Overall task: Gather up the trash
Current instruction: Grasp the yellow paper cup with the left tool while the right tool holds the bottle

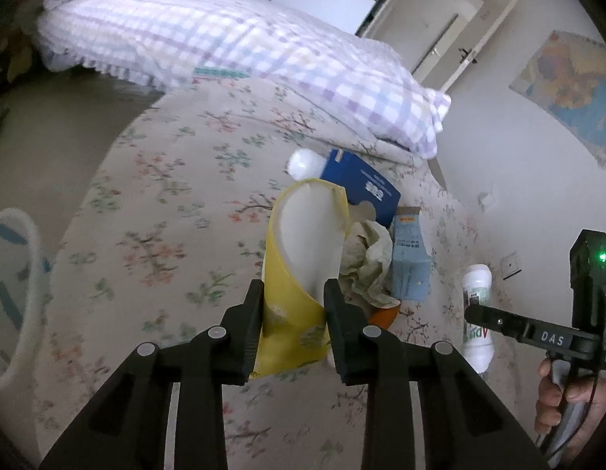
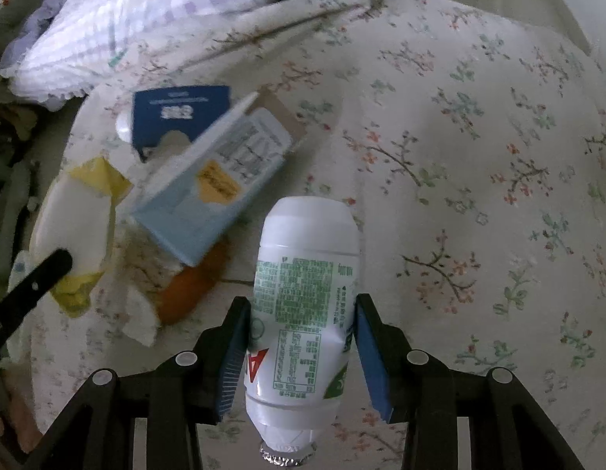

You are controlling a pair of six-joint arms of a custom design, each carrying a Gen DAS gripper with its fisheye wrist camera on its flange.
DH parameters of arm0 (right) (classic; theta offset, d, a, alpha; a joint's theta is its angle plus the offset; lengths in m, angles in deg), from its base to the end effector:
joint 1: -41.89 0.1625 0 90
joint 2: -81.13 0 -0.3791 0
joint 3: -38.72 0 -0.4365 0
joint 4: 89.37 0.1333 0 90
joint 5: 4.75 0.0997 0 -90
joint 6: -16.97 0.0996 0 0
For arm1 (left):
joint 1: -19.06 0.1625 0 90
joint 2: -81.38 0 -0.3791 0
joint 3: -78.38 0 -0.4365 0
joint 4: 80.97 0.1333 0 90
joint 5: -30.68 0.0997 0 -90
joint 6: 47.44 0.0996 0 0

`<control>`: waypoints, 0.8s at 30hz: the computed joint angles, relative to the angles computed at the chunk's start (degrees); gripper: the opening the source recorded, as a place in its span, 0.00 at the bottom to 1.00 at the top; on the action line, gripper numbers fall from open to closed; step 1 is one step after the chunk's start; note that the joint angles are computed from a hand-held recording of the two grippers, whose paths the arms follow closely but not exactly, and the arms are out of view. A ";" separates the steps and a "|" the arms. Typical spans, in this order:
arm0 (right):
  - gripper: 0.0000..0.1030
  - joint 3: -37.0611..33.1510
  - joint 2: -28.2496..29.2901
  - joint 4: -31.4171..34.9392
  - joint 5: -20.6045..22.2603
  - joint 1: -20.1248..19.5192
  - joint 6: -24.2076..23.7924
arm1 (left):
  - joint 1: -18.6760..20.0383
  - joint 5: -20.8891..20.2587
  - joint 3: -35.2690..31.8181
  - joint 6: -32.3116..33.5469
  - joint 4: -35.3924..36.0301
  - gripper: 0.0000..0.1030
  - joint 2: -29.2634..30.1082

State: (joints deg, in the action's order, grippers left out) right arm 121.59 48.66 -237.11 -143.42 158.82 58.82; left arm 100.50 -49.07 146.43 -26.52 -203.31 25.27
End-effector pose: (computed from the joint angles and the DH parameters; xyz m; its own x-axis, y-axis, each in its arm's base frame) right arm 0.3716 -0.6024 -0.0228 -0.7706 0.4309 0.4695 0.0872 0.8012 -0.5921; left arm 0.0353 -0.7800 0.3298 -0.8677 0.4105 -0.2803 0.4811 0.8353 -0.2660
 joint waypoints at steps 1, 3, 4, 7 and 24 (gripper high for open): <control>0.45 -0.56 0.33 -0.05 -0.07 0.28 -0.10 | 0.19 -0.09 -0.23 -0.15 0.26 0.31 -0.30; 0.45 -2.03 1.27 -0.25 -0.11 0.90 -0.50 | 0.73 -0.06 -1.24 -0.59 0.89 0.30 -0.88; 0.45 -2.95 1.89 -0.35 -0.18 1.24 -0.80 | 0.95 0.05 -1.62 -0.67 1.01 0.30 -1.13; 0.45 -5.95 4.02 -0.59 -0.16 2.22 -1.90 | 1.76 0.48 -3.12 -0.55 1.30 0.30 -1.75; 0.45 -36.69 25.19 8.19 3.95 5.00 -11.59 | 9.02 6.53 -18.59 -2.45 6.47 0.30 0.80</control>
